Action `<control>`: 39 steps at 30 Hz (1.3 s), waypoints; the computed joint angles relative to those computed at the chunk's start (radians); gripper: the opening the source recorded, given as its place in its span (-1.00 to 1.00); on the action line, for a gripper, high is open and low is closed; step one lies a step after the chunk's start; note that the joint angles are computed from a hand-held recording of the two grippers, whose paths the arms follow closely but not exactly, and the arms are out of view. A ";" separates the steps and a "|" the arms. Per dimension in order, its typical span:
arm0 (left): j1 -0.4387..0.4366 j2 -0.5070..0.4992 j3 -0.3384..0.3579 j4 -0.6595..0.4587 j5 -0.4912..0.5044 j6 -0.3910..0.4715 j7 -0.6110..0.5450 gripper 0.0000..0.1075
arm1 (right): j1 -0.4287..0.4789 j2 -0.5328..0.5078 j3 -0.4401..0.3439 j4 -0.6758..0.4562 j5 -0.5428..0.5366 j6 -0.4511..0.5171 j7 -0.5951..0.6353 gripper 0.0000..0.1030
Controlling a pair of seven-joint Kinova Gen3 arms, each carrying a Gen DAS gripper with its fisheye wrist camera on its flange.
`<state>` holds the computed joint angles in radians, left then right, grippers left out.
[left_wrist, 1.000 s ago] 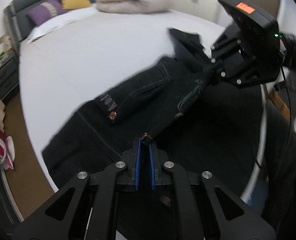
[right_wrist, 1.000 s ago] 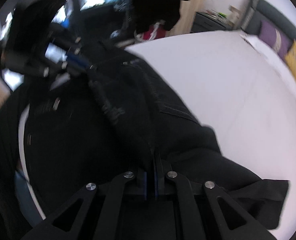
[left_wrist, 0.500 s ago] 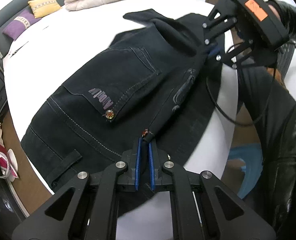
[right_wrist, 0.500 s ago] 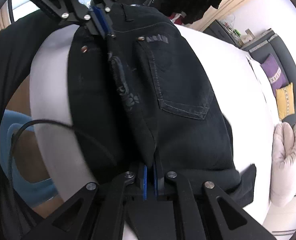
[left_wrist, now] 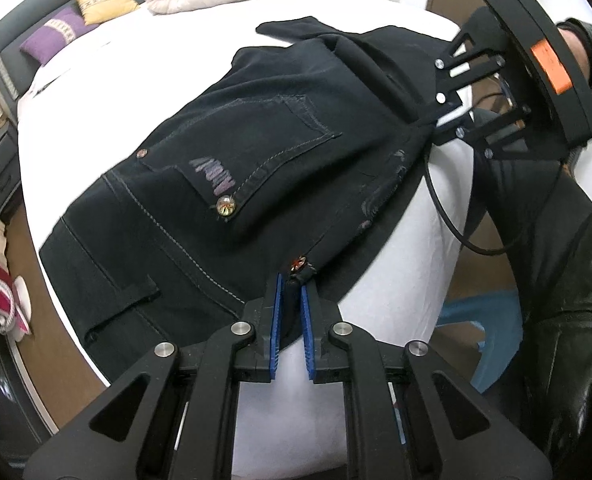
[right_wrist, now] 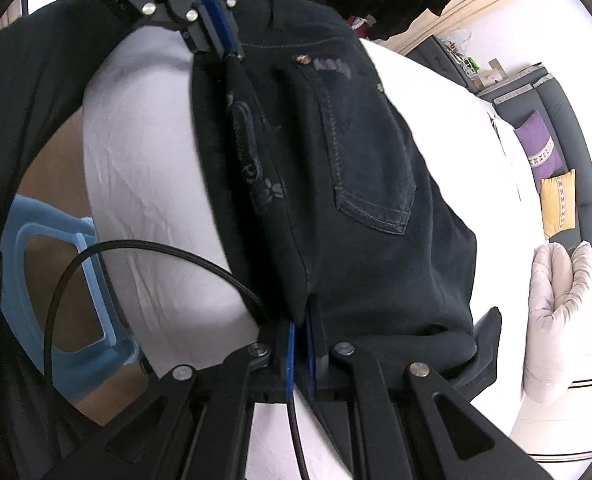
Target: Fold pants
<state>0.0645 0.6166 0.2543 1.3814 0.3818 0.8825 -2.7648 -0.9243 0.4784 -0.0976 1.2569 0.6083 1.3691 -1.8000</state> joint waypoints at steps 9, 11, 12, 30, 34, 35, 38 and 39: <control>-0.062 -0.039 0.006 -0.086 0.039 0.174 0.088 -0.80 | -0.014 -0.006 -0.046 0.059 0.074 -0.002 -0.154 -0.84; -0.051 -0.043 -0.009 -0.104 0.104 0.153 0.115 -0.80 | -0.033 0.002 -0.036 0.063 0.090 0.002 -0.179 -0.84; -0.040 -0.035 -0.008 -0.115 0.120 0.137 0.139 -0.80 | -0.046 0.005 -0.019 0.065 0.092 -0.003 -0.190 -0.84; 0.152 0.164 0.005 -0.212 0.010 -0.007 0.556 -0.80 | 0.274 -0.352 0.063 0.206 -0.149 -0.265 -0.787 0.42; 0.138 0.172 0.014 -0.203 0.012 -0.016 0.561 -0.80 | 0.432 -0.222 0.088 0.043 -0.106 -0.179 -0.807 0.42; 0.138 0.174 0.014 -0.208 0.011 -0.012 0.564 -0.80 | 0.478 -0.176 0.093 -0.003 -0.135 -0.180 -0.779 0.42; 0.114 0.179 0.024 -0.203 0.023 -0.003 0.554 -0.80 | 0.562 -0.037 0.112 -0.119 -0.166 -0.157 -0.709 0.42; 0.111 0.185 0.025 -0.210 0.026 0.005 0.555 -0.80 | 0.579 0.009 0.130 -0.158 -0.193 -0.147 -0.695 0.35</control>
<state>0.1753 0.8015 0.2795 1.1719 0.4073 0.8874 -2.2102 -0.3448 0.4874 0.0327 1.0985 0.4153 1.2226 -2.4947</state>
